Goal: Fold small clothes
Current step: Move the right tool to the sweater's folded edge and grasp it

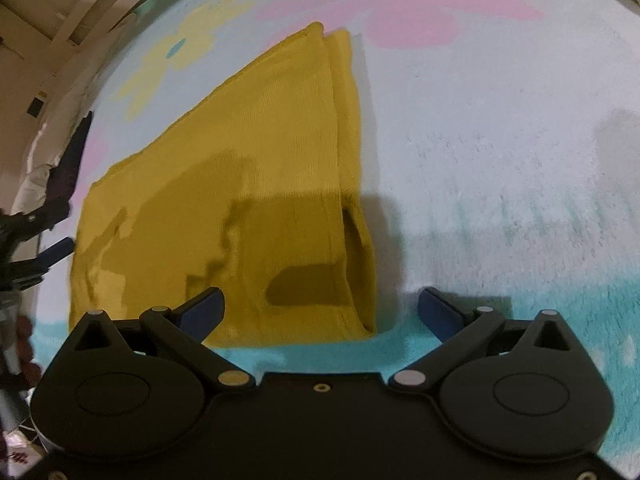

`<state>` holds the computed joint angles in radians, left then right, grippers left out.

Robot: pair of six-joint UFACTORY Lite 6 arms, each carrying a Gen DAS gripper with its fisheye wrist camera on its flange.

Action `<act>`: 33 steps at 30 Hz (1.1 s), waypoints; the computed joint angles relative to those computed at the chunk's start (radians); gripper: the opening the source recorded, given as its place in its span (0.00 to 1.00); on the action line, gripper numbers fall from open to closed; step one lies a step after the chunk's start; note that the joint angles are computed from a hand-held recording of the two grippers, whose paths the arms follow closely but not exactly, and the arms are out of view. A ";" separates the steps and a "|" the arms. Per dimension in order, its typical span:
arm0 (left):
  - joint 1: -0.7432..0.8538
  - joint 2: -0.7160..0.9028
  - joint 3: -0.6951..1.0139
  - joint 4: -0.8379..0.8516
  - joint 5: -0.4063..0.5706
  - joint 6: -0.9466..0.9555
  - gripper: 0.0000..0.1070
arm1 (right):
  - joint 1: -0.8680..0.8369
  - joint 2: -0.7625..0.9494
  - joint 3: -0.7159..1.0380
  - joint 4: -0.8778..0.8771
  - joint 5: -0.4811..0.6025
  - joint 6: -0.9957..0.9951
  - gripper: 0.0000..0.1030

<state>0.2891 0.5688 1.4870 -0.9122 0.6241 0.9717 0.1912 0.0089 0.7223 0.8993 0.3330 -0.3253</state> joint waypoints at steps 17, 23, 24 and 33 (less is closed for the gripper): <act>-0.200 0.209 0.223 0.717 -0.169 -0.662 0.95 | -0.076 -0.037 -0.048 0.202 0.047 -0.202 1.00; -0.166 0.043 -0.013 0.647 -0.223 -0.524 0.95 | -0.130 -0.045 -0.073 0.323 0.088 -0.335 1.00; -0.158 0.015 -0.055 0.616 -0.231 -0.483 0.95 | -0.146 -0.052 -0.085 0.350 0.100 -0.363 1.00; -0.137 -0.072 -0.189 0.450 -0.262 -0.279 0.95 | -0.289 -0.115 -0.191 0.586 0.219 -0.617 1.00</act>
<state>0.1516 0.4969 1.2983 -0.4622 0.3626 0.6923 -0.0981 -0.1066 0.5317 1.4852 0.5522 -0.9420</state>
